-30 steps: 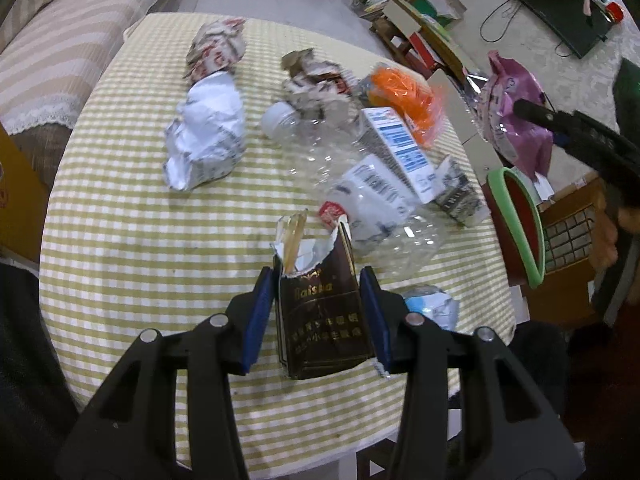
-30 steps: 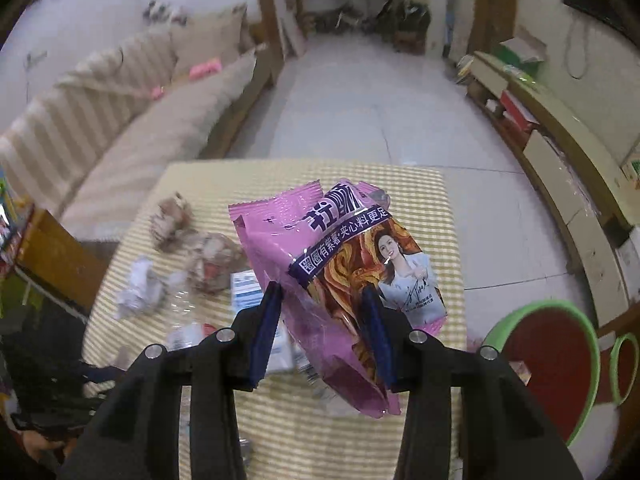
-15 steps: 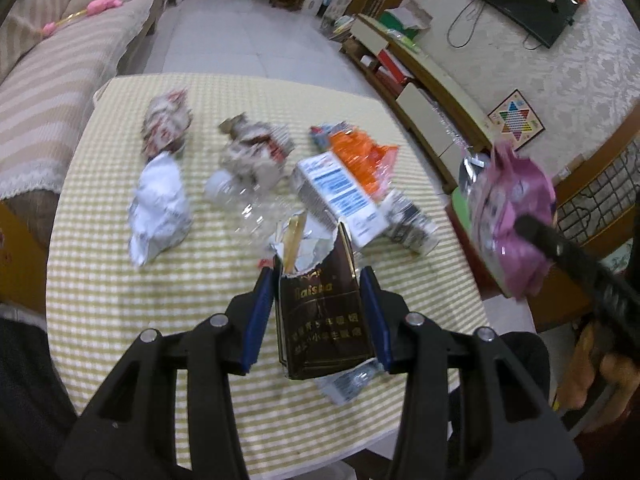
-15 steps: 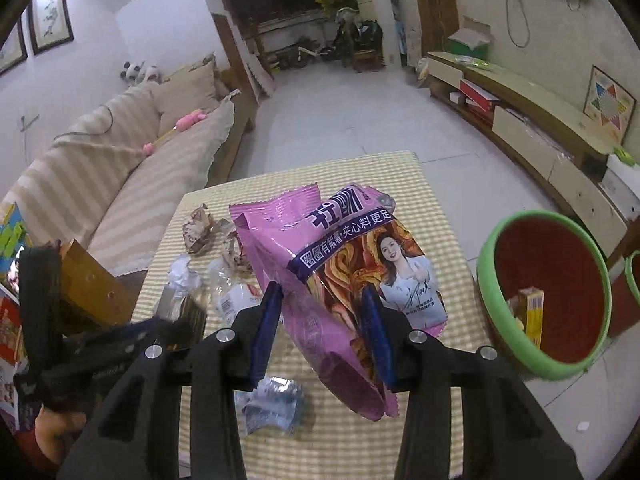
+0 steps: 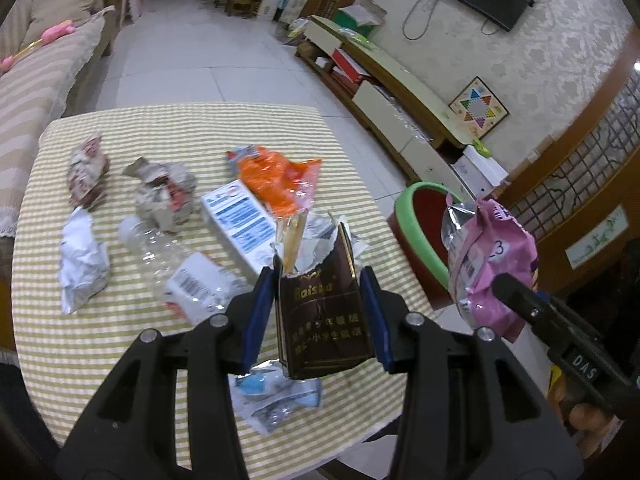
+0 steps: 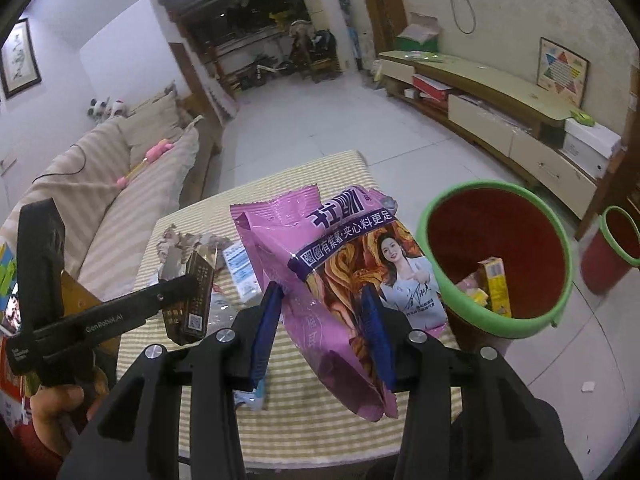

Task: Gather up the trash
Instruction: 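Carry the pink snack bag over the bucket and open the right gripper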

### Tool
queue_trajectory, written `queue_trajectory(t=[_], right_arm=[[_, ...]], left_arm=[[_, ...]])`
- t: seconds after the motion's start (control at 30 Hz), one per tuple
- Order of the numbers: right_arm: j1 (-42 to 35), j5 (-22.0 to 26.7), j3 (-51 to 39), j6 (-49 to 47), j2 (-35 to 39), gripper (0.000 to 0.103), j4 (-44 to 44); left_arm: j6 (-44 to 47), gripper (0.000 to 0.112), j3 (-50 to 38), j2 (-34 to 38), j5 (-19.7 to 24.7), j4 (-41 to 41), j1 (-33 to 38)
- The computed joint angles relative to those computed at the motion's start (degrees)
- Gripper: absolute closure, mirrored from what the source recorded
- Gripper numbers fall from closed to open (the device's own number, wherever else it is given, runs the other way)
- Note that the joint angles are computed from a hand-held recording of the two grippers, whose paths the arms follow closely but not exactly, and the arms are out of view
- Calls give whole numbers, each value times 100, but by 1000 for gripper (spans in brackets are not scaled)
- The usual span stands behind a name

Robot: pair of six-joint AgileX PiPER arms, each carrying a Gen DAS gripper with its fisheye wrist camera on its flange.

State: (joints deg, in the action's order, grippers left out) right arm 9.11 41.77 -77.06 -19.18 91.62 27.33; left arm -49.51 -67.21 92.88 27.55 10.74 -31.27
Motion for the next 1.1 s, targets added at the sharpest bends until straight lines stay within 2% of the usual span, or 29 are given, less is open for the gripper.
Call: queue_trajectory(t=[0.33,0.6,0.73,0.83,0.9,1.0,1.1], right_arm=[[-516,-91,143,-192,-117,63,213],[-1070,-204,122,-460,-117,63,353],[-1368,-209,-14,-597,20,66,440],[-1642,-221,-212,-854,235,67,678],[-1756,-179,-459,-942,478,78,724],[-1937,-17,-882,-939,810,78,633],[-2223,-15,-873,-1113,793,75,896]], left_arm=[[406,70,-838,523,198,-168,-219],[947,70,-1901,1189,482,-395,-344],[1306,70,-2676,1716,706,-637,-406],[1607,70,-3580,2307,973,-906,-438],[1774,70,-4204,2693,1206,-1034,-460],[1961,70,-5494,3455,1812,-1211,-487],[1998,70,-6310,3882,2191,-1131,-560]])
